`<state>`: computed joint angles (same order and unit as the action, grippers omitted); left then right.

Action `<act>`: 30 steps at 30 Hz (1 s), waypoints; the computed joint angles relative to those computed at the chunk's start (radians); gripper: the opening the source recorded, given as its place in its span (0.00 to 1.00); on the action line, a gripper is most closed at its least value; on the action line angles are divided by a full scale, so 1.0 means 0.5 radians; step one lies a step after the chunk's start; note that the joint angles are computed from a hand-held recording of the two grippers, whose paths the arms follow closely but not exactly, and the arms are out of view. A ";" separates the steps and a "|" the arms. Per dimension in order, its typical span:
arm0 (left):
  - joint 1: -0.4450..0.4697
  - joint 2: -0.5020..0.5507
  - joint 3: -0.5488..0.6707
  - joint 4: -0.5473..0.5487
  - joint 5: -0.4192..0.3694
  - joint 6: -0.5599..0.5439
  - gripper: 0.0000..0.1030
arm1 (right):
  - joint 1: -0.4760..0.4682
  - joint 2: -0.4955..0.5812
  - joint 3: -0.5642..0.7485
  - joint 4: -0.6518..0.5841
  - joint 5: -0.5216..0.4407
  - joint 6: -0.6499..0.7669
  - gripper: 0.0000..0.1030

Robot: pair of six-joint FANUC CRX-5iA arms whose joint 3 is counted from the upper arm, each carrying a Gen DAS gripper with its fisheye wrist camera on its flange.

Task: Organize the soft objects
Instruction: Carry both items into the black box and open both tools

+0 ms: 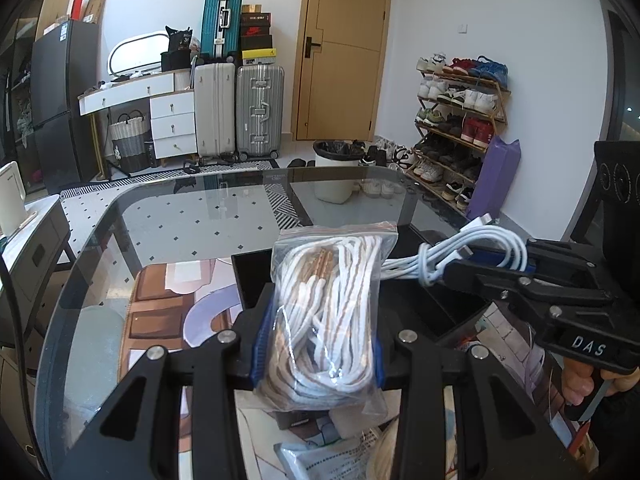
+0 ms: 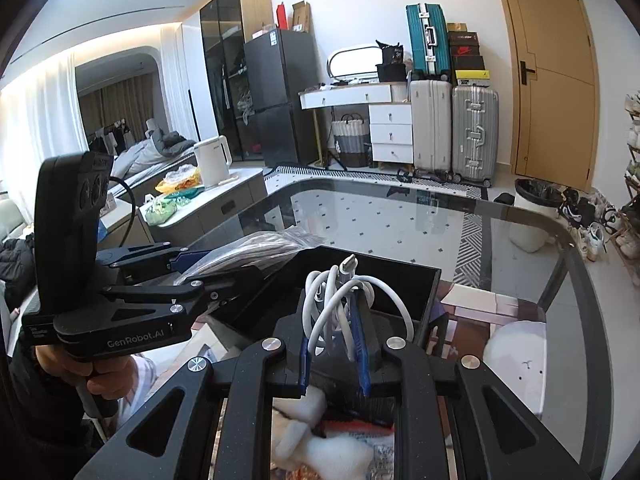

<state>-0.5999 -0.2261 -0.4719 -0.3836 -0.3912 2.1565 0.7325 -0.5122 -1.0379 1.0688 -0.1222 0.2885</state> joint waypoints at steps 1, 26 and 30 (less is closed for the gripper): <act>0.011 0.016 0.006 0.022 0.005 -0.025 0.36 | -0.028 0.027 0.004 0.043 0.028 -0.022 0.17; 0.003 0.169 0.109 0.154 -0.094 -0.272 0.42 | 0.174 0.313 0.264 -0.787 -0.234 0.669 0.17; 0.010 0.157 0.085 0.199 -0.092 -0.348 0.43 | 0.217 0.290 0.284 -0.937 -0.287 0.711 0.17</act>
<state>-0.5949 -0.1475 -0.4294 -0.2839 -0.4371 1.9827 0.8409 -0.3672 -0.8959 0.6005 -0.2657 0.6438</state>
